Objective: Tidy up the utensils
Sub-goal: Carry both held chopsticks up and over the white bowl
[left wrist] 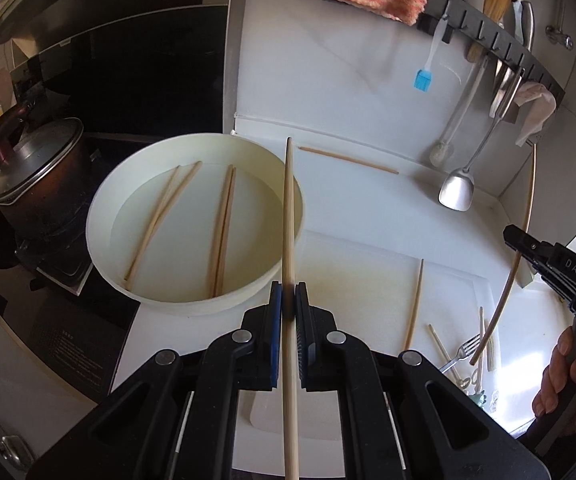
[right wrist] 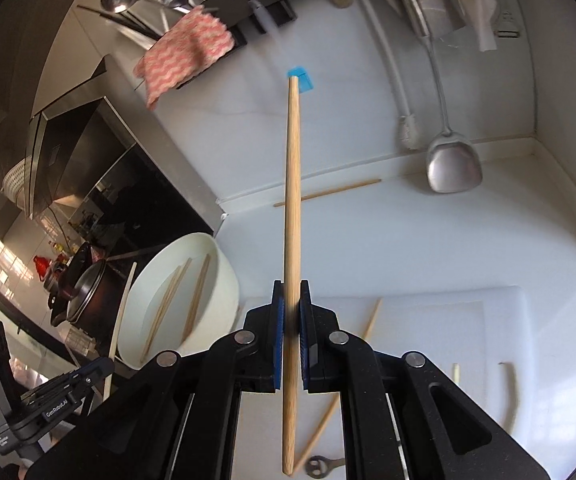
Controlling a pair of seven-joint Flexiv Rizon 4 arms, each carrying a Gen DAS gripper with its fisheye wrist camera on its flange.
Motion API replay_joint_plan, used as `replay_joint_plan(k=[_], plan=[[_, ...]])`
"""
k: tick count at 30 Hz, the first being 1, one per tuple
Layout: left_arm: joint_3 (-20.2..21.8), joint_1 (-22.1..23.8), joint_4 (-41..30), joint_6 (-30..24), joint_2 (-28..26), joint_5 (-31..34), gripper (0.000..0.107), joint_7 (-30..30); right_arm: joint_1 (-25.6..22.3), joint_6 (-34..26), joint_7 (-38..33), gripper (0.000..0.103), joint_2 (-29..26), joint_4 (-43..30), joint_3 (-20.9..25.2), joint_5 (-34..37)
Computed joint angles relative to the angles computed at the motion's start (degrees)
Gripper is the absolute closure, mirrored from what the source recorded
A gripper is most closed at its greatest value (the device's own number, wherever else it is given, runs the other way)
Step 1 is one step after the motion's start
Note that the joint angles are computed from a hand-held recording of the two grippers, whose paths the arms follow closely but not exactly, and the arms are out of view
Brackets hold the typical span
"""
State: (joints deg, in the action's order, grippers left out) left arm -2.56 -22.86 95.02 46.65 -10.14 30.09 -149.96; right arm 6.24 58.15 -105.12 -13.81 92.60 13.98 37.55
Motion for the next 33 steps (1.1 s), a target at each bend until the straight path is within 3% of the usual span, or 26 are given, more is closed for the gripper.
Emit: replay_joint_plan(k=[4,11,16,22,33], plan=[[1.3,3.0,3.5,4.6,2.5,-1.4,0.099,4.0,4.8,3.5,4.0,0.097,-0.9,-0.5,0.9,-4.1],[3.1,10.9,10.6,14.2,5.8,-9.3,0.099,18.8,13.3,9.9,18.0,0.096,-5.8,-3.4,1.5,-15.7],[3.3,15.7,15.0,20.2,5.0,-21.3,0.099,33.6,16.4,9.9,27.1,0.096,-9.8,-6.4,2.5,-21.3],[2.1,18.2,16.7,22.7,1.5,-34.1,0.099,46.3,17.8,5.2,32.3,0.096,-15.0,-11.6,4.0,-25.3],[2.5,18.4,13.7,19.7,-4.6,-39.6,0.099,51.0,19.0,-10.6,30.6,0.096,-25.4,-25.6,4.6,-27.3]])
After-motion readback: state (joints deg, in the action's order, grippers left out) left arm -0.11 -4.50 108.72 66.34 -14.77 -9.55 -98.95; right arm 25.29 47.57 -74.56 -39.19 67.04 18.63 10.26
